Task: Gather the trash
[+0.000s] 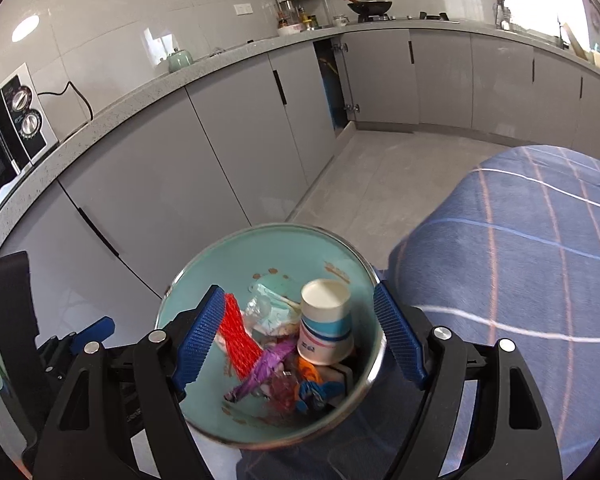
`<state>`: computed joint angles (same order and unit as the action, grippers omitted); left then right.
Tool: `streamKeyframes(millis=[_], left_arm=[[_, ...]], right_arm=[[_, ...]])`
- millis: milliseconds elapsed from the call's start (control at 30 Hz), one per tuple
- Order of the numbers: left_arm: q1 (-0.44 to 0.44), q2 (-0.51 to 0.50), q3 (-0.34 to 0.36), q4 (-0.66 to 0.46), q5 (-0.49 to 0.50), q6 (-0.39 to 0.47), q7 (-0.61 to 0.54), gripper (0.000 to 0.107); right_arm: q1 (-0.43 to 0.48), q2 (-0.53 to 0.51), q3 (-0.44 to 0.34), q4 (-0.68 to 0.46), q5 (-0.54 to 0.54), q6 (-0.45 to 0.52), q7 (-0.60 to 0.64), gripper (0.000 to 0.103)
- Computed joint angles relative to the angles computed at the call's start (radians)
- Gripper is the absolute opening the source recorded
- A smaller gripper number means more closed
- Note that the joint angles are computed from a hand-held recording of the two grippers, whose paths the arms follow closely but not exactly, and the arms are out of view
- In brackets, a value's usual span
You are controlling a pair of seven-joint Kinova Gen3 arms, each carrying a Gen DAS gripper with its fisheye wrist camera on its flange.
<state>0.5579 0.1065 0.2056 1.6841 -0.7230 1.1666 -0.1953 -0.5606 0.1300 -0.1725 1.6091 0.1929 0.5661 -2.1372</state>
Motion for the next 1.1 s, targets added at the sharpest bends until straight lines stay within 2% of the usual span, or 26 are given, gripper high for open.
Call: streamKeyframes(millis=[267,733,967,1100], left_arm=[[0.047,0.001,0.025,-0.015,0.01,0.048,0.021,0.086],[0.129,0.006,0.063,-0.057,0.037,0.141,0.108,0.086],[0.21,0.037,0.078,-0.102,-0.006,0.216,0.157,0.088],[0.275,0.057,0.085,-0.136,-0.062,0.291,0.195,0.091]], right_arm=[[0.052,-0.045,-0.009,0.049,-0.105,0.031,0.048,0.084],[0.095,-0.155,-0.031,0.126,-0.16,0.059,0.088,0.087],[0.125,-0.224,-0.037,0.16,-0.178,0.062,0.098,0.087],[0.144,-0.273,-0.054,0.188,-0.16,0.048,0.087,0.088]])
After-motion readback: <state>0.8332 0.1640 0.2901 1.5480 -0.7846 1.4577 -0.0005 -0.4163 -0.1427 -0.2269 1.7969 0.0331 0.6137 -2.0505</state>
